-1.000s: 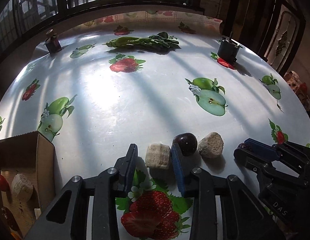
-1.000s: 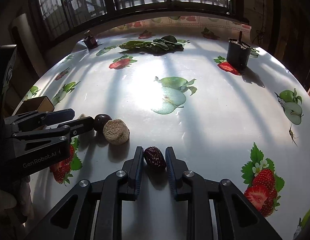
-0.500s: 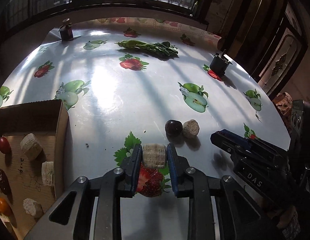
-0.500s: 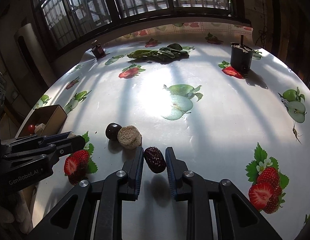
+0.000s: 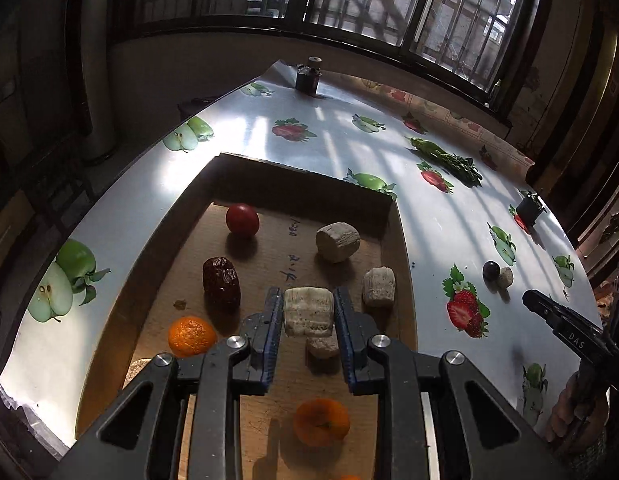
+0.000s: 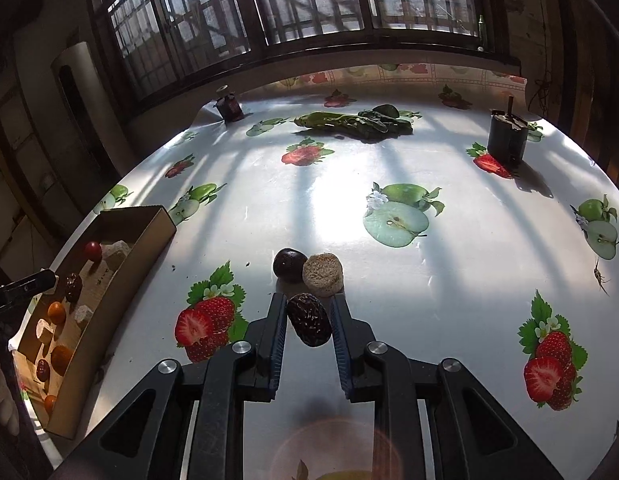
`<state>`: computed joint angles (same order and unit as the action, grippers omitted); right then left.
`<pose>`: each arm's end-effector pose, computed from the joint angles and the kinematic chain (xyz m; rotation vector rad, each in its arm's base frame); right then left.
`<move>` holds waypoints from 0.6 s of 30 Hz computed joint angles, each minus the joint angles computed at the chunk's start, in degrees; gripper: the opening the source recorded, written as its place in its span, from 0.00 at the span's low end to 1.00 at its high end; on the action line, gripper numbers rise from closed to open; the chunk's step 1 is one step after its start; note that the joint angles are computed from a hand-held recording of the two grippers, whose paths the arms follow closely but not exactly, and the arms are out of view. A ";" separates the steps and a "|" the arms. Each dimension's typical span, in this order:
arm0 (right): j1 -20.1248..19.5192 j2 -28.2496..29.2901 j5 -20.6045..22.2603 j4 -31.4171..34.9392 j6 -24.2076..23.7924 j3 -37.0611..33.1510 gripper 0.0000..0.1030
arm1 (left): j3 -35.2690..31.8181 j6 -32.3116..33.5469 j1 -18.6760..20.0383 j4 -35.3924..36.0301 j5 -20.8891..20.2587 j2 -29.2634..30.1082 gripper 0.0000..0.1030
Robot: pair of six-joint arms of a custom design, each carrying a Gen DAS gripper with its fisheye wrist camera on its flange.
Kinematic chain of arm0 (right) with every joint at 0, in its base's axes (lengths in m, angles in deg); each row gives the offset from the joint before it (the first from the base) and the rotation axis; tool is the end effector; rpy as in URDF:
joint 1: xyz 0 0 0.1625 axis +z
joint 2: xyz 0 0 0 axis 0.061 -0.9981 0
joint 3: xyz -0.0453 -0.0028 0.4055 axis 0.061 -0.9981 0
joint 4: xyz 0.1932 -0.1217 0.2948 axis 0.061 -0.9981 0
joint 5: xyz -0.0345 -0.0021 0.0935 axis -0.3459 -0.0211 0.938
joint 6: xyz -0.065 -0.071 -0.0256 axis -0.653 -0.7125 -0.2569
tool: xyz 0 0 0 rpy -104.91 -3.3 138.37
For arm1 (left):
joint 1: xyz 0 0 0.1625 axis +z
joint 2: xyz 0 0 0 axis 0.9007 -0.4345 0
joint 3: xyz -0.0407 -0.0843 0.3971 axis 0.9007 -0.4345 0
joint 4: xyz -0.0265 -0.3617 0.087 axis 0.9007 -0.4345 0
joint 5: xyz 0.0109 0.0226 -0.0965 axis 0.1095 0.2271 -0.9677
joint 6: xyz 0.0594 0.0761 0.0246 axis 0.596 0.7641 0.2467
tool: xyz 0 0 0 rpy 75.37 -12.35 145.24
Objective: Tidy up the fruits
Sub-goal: 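Carry the cake and date into the box and open both tools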
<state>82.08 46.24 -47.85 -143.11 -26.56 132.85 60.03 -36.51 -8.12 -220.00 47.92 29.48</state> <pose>0.0728 -0.6598 0.0913 0.8827 -2.5813 0.6994 -0.0845 -0.5194 0.1240 -0.1558 2.2343 -1.0847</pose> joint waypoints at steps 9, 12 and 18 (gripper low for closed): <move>7.54 0.41 1.66 2.09 -3.19 7.07 0.24 | 4.52 -2.19 2.04 -0.94 0.07 -1.64 0.24; 10.09 2.48 1.02 1.46 -4.50 8.11 0.24 | 4.48 -1.49 1.60 -0.50 2.37 -0.55 0.24; 13.04 8.26 -3.35 -0.97 -6.19 6.85 0.24 | 5.41 -0.24 1.61 -3.65 3.01 -0.29 0.24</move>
